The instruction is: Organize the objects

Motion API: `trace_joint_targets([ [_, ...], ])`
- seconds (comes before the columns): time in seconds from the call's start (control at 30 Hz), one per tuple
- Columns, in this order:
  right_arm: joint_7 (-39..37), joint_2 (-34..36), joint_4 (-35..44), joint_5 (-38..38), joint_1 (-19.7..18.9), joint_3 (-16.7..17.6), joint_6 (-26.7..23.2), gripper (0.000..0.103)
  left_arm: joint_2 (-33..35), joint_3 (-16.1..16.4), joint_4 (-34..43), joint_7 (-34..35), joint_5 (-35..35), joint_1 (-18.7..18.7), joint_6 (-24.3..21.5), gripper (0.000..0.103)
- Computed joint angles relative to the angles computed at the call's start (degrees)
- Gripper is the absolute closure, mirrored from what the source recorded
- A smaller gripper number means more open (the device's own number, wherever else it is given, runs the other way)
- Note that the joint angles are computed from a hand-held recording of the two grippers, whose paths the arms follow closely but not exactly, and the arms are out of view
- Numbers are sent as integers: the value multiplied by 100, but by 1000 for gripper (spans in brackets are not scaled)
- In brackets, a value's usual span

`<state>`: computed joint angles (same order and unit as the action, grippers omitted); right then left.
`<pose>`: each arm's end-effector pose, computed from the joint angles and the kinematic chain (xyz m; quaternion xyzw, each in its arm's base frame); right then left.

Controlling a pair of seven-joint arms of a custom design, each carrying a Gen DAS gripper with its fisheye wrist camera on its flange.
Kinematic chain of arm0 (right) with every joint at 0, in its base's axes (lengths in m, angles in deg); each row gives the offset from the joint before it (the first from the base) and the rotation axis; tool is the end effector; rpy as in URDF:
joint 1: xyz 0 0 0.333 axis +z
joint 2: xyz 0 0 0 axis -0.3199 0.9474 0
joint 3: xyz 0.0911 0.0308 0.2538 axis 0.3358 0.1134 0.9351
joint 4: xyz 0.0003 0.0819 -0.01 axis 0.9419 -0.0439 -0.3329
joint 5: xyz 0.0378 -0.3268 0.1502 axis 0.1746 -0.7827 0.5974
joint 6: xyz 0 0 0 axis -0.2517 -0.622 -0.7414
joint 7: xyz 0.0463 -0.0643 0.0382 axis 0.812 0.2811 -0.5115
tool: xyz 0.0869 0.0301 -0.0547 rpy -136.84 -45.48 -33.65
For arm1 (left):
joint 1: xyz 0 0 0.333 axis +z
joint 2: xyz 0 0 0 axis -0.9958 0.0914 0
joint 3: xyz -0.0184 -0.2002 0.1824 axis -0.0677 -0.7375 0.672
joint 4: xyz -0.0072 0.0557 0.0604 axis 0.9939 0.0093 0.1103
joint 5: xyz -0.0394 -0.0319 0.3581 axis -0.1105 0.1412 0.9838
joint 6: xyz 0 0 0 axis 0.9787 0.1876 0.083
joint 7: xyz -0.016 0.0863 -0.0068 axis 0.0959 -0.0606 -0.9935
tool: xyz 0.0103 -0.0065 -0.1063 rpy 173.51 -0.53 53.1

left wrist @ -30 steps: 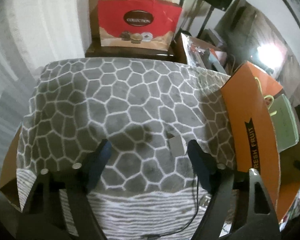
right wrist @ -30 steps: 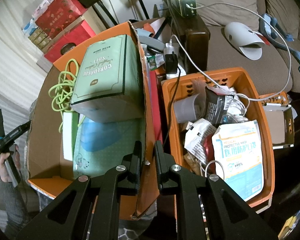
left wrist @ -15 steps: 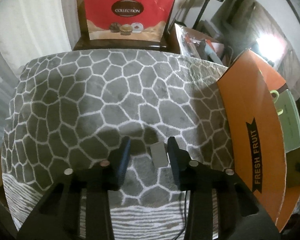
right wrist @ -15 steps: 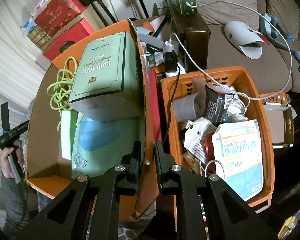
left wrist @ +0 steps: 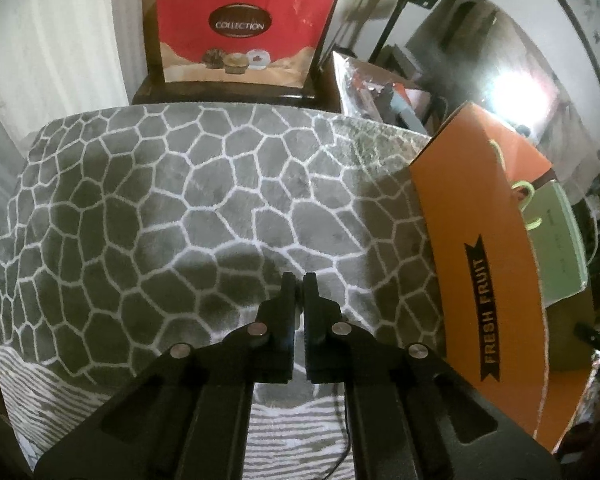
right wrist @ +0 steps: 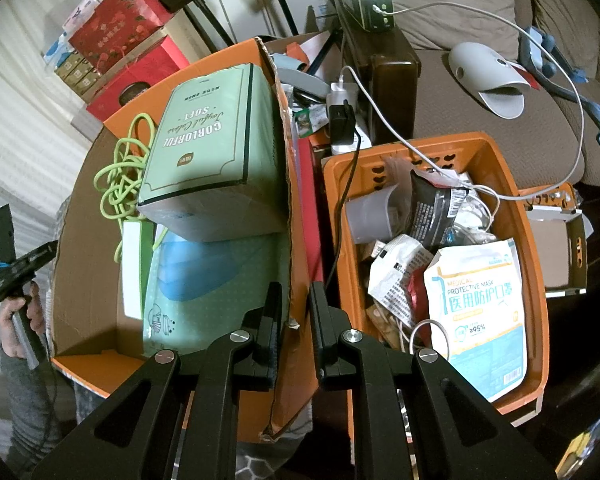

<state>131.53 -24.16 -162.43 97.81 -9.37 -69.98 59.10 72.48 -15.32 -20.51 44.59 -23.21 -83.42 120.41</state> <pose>0.5451 0.0947 0.5651 -0.6205 0.7483 -0.0516 0.2288 0.6713 -0.0564 0.5014 -0.6781 0.6930 -0.2389 0.0529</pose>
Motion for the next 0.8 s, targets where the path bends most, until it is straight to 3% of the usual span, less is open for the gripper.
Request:
trace_joint_targets([
  [0.5,-5,30,52,39,-5,0,-8,91,-569,-167,-81,534,-523,39,97,100],
  [0.8,0,36,67,34,-7,4,-17,91,-651,-335,277,882,-988,-129,-305,100],
])
